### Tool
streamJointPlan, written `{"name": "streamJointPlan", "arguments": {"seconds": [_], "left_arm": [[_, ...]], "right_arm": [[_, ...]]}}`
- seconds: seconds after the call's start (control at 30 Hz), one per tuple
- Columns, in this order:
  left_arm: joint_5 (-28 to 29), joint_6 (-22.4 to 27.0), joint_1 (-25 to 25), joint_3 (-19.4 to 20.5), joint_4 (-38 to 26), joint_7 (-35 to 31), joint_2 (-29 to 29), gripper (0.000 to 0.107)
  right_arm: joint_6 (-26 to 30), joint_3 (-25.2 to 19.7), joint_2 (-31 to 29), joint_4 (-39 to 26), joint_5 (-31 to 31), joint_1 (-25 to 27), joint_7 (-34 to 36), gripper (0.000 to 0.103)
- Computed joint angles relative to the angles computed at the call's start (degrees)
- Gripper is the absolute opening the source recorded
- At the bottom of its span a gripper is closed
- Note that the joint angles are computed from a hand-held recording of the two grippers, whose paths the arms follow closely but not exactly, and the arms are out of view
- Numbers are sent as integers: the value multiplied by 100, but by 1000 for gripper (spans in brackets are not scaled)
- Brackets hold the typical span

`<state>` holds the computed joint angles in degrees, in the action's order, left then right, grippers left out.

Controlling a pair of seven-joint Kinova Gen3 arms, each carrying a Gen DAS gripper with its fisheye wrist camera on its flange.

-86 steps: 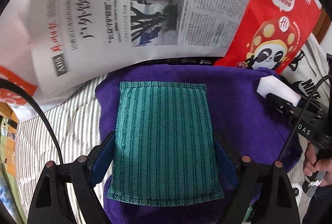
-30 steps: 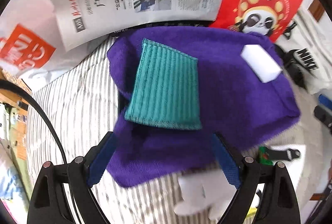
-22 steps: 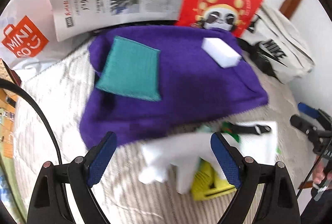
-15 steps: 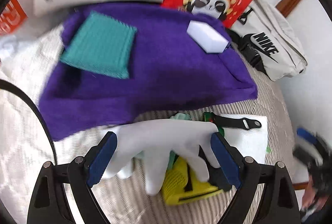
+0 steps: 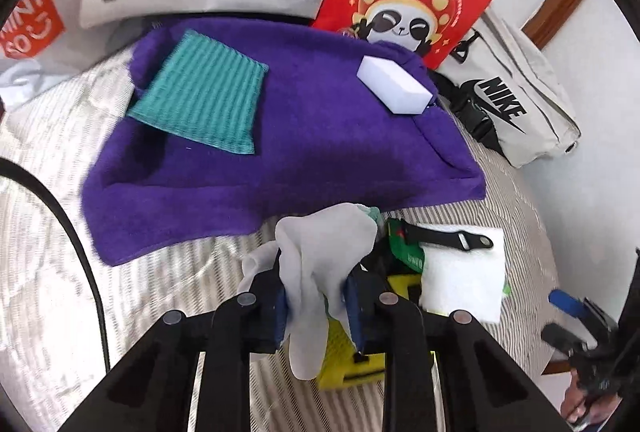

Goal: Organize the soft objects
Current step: 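Grasp the white glove with the left tool and lift it, then grasp the white tissue with the right tool while the left tool holds the glove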

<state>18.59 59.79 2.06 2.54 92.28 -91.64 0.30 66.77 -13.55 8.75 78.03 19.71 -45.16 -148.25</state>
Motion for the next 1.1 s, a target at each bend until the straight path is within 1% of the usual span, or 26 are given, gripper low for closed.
{"name": "streamJointPlan", "arguments": {"seconds": [0.07, 0.33, 0.43, 0.53, 0.63, 0.8, 0.87, 1.0, 1.07, 1.1], "left_arm": [[153, 137, -79, -88, 54, -231, -153, 23], [154, 368, -205, -297, 379, -371, -709, 23], [95, 453, -228, -334, 493, -383, -803, 23], [191, 500, -258, -422, 643, -451, -860, 23], [224, 533, -296, -450, 749, -483, -857, 23], [291, 561, -313, -460, 869, -581, -870, 23], [304, 572, -309, -453, 902, -619, -871, 23], [286, 599, -294, -424, 919, -664, -864, 23], [307, 620, -292, -430, 926, -698, -857, 23], [316, 626, -294, -434, 928, -712, -851, 24]], "right_arm": [[-52, -2, 12, -11, 14, -9, -19, 85], [-161, 23, 205, -258, 79, -120, 207, 85], [-52, 94, 377, -465, 263, -225, 352, 85], [113, 205, 573, -716, 354, -304, 452, 85], [75, 283, 709, -878, 286, -273, 688, 85], [318, 410, 1030, -1250, 241, -359, 1108, 85], [403, 472, 1139, -1328, 177, -373, 1181, 85], [349, 577, 1248, -1302, -63, -266, 1113, 85], [192, 579, 1278, -1239, -286, -125, 1150, 85], [28, 532, 1290, -1184, -503, 29, 1232, 85]]}}
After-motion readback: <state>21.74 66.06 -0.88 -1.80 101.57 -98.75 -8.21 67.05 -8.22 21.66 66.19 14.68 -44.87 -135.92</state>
